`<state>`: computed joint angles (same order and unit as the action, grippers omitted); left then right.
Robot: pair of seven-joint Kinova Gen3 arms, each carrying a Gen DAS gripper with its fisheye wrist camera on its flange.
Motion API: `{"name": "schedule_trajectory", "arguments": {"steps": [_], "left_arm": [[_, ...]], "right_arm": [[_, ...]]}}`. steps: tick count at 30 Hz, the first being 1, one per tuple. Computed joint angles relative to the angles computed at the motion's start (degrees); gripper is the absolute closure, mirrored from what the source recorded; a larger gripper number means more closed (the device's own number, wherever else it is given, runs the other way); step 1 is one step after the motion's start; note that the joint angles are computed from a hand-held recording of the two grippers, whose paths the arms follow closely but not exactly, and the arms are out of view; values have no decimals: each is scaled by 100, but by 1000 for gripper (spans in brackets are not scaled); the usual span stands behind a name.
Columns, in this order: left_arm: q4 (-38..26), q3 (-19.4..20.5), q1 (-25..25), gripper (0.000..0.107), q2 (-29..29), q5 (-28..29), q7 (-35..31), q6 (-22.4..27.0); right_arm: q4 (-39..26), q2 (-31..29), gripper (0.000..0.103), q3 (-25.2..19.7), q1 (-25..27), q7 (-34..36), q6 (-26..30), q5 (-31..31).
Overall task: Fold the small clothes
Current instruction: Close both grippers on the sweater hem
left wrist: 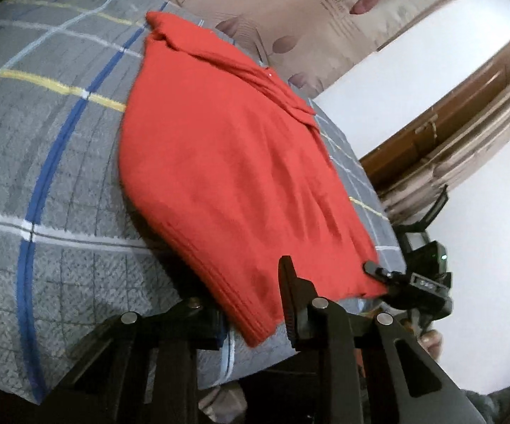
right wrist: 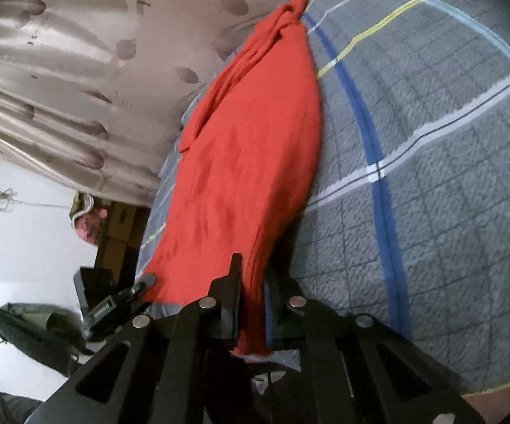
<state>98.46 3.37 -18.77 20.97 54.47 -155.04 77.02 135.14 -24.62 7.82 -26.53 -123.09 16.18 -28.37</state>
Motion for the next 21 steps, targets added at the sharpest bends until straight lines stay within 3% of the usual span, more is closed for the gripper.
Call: {"name": "schedule_trajectory", "arguments": {"steps": [5, 9, 13, 15, 21], "left_arm": [[-16, -20, 61, 81, -6, -95, 156, -139], [-9, -1, 29, 80, 13, -66, 155, -187], [304, -27, 132, 83, -372, -104, -255, -739], [494, -66, 293, 101, -632, -167, -530, -1141], [853, -125, 473, 102, -1050, -55, -981, -1733]], "right_arm": [[41, -50, 94, 580, -514, 230, -41, -231], [-193, 95, 94, 630, -394, 319, 314, -281], [-349, 232, 94, 427, -107, 418, 507, -383], [-369, 258, 96, 335, 4, 487, 536, -437], [-451, 296, 96, -502, 706, 186, 517, -38]]}}
